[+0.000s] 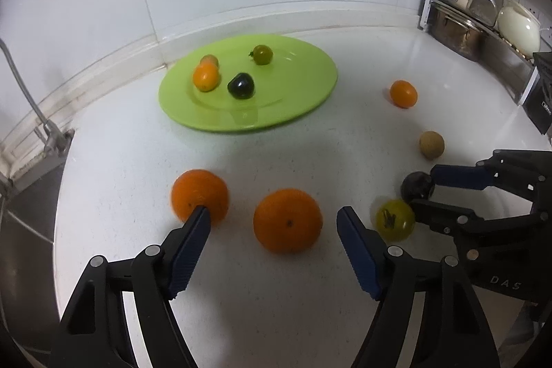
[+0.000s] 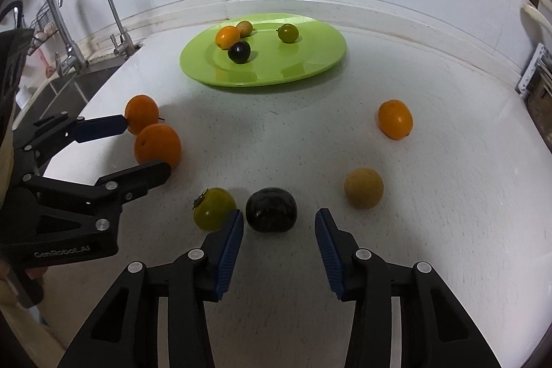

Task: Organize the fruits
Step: 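Close the left tool on a large orange while the right tool grasps a dark plum, then carry the orange and plum over the green plate with both tools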

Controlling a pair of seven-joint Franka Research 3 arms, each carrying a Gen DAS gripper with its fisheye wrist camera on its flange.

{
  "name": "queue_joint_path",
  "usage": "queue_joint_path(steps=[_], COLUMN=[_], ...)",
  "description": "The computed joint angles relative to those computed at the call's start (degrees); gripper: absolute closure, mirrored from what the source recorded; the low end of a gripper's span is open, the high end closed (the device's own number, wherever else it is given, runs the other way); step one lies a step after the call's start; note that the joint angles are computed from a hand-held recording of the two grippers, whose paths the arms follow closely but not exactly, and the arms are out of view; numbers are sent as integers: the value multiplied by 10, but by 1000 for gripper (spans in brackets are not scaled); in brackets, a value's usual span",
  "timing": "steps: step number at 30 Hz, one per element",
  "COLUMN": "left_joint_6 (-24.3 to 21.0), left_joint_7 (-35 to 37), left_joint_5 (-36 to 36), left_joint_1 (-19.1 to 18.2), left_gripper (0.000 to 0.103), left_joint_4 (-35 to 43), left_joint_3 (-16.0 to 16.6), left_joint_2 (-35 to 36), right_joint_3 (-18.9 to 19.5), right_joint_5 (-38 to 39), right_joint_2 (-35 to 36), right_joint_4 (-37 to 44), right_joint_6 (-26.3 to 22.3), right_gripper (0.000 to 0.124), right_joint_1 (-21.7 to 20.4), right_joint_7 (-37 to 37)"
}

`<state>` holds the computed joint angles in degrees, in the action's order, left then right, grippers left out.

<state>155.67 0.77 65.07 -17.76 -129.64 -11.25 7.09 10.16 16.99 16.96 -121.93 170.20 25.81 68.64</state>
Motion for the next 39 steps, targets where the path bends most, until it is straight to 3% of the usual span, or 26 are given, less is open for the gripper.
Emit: queue_joint_path(steps=[10, 28, 39], left_joint_6=[35, 33, 23], left_joint_7=[48, 22, -4], left_joint_5=[-48, -34, -3], left_joint_1=[3, 0, 12], left_gripper=[61, 61, 61], left_joint_4=[9, -15, -25], left_joint_3=[7, 0, -17], left_joint_2=[24, -22, -63], right_joint_3=[16, 32, 74], right_joint_5=[36, 86, 177], right_joint_2=[13, -10, -42], right_joint_4=[16, -2, -12], right_joint_6=[-13, 11, 46], right_gripper=[92, 92, 92], right_joint_1=[-15, -24, -46], right_joint_7=[-33, -63, -135])
